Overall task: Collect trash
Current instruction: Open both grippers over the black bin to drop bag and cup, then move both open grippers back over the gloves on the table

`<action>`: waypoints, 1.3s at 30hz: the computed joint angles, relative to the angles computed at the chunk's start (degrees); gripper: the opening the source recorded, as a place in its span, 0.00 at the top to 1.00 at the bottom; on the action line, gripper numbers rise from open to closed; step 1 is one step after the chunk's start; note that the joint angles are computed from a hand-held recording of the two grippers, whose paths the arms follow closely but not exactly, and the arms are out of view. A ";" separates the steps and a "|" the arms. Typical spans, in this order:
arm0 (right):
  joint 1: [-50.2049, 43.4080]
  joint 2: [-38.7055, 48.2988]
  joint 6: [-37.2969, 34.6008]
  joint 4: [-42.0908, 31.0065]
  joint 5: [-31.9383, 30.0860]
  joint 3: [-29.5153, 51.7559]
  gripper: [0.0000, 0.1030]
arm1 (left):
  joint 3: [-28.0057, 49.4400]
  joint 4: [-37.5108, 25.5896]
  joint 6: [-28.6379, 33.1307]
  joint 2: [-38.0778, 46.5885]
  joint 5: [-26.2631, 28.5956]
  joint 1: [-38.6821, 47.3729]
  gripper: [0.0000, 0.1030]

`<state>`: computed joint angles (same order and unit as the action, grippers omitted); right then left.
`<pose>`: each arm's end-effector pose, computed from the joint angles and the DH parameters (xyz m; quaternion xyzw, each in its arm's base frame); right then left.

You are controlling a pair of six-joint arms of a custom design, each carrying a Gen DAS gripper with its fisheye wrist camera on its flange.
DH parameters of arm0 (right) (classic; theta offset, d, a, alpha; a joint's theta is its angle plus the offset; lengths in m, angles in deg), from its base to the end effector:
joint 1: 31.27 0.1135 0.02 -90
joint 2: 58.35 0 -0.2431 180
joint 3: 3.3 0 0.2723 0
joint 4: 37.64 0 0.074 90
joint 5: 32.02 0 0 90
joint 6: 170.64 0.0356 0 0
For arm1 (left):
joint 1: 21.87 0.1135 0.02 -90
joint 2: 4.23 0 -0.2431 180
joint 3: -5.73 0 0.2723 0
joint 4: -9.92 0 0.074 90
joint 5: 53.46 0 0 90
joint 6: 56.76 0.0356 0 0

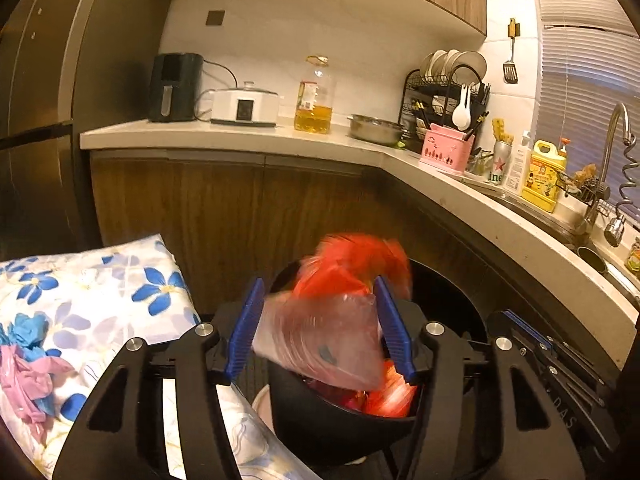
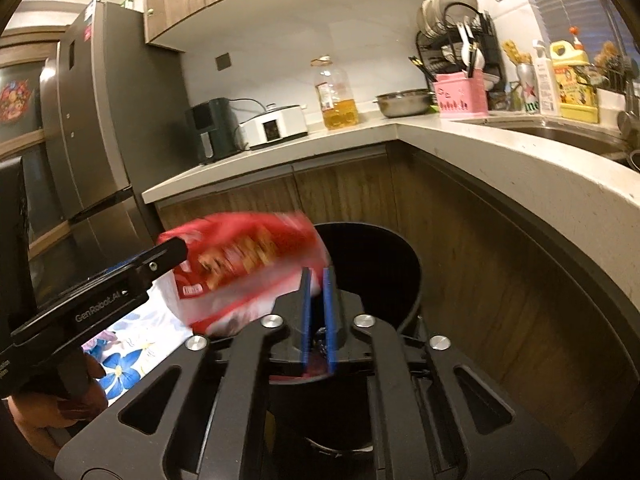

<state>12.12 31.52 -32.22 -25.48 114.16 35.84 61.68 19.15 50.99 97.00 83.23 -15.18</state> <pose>0.2130 0.1607 0.0873 0.2390 0.7851 -0.0203 0.5710 0.3392 0.0137 0.1005 0.2578 0.7971 -0.2570 0.4818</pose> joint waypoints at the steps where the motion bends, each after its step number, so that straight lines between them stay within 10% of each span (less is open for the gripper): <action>1: 0.40 -0.29 1.29 -0.94 0.46 -0.15 0.83 | -0.10 -0.20 0.31 0.10 -0.01 0.14 0.42; 16: 10.94 -0.41 13.07 -19.61 10.46 5.96 0.22 | -7.78 3.83 2.69 -5.79 1.39 11.16 0.06; 28: 19.21 7.88 24.90 -37.97 16.29 19.32 0.17 | -7.55 0.90 8.20 -5.15 6.06 25.45 0.06; 39: 19.98 20.96 9.82 -21.92 11.31 30.42 0.17 | 2.06 1.63 9.44 4.78 8.46 39.25 0.06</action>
<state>32.10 52.48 -22.40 -47.41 125.46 66.26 63.74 20.78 60.43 101.78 91.69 24.07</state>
